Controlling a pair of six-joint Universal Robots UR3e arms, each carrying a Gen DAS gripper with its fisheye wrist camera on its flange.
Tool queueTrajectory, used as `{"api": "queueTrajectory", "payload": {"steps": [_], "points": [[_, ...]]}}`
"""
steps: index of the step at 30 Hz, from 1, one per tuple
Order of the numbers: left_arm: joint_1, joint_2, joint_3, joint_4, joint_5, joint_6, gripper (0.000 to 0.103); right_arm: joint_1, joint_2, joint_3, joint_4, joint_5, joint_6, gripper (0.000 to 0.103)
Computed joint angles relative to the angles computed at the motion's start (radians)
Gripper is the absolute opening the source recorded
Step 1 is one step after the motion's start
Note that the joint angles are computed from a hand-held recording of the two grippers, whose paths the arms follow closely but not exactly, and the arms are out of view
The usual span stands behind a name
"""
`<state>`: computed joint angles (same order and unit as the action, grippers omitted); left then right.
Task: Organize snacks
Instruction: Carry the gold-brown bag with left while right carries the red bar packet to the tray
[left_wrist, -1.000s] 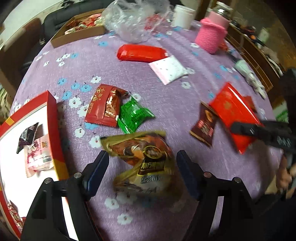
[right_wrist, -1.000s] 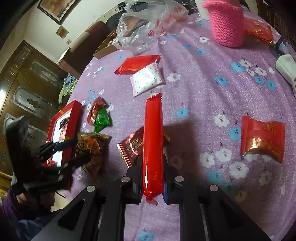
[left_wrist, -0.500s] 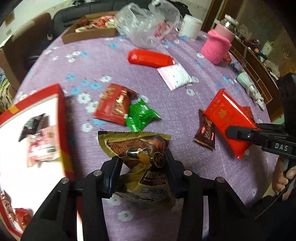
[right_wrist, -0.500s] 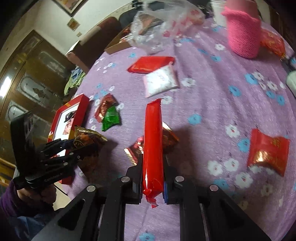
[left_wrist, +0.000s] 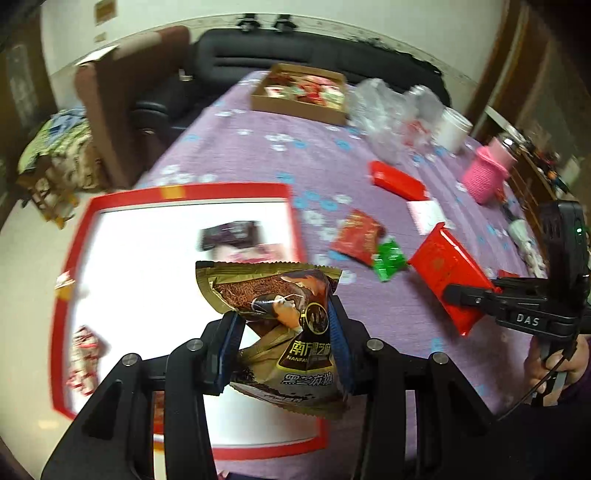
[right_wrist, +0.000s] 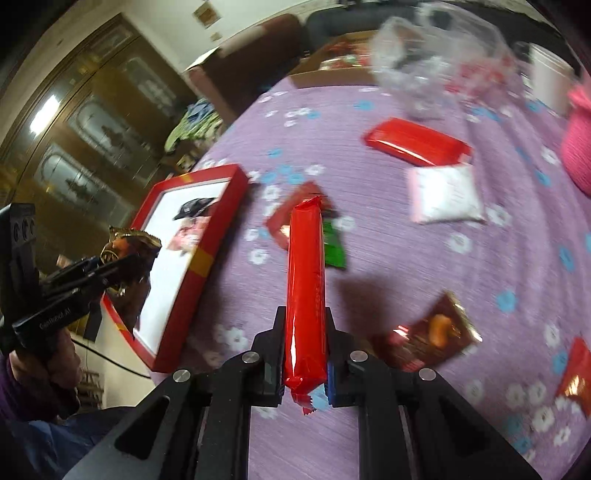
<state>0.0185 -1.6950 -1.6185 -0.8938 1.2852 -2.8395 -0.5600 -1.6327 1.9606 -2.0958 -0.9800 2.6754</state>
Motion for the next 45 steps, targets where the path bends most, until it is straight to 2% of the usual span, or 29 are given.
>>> {"api": "queueTrajectory", "payload": {"steps": [10, 17, 30, 39, 42, 45], "points": [[0.093, 0.091, -0.147, 0.074, 0.071, 0.0, 0.042, 0.228, 0.14, -0.198, -0.009, -0.021, 0.013, 0.015], [0.128, 0.121, -0.195, 0.086, 0.085, 0.002, 0.042, 0.353, 0.227, -0.318, 0.002, -0.027, 0.015, 0.015], [0.133, 0.109, -0.179, 0.109, 0.159, -0.049, 0.042, 0.497, 0.408, -0.56, 0.117, -0.056, 0.008, 0.015], [0.12, 0.091, -0.165, 0.144, 0.222, -0.081, 0.042, 0.598, 0.526, -0.7, 0.121, -0.119, 0.042, 0.015], [0.114, 0.084, -0.162, 0.148, 0.24, -0.089, 0.043, 0.625, 0.559, -0.735, 0.1, -0.147, 0.078, 0.019], [0.107, 0.081, -0.16, 0.153, 0.258, -0.094, 0.043, 0.627, 0.567, -0.752, 0.087, -0.138, 0.094, 0.019]]}}
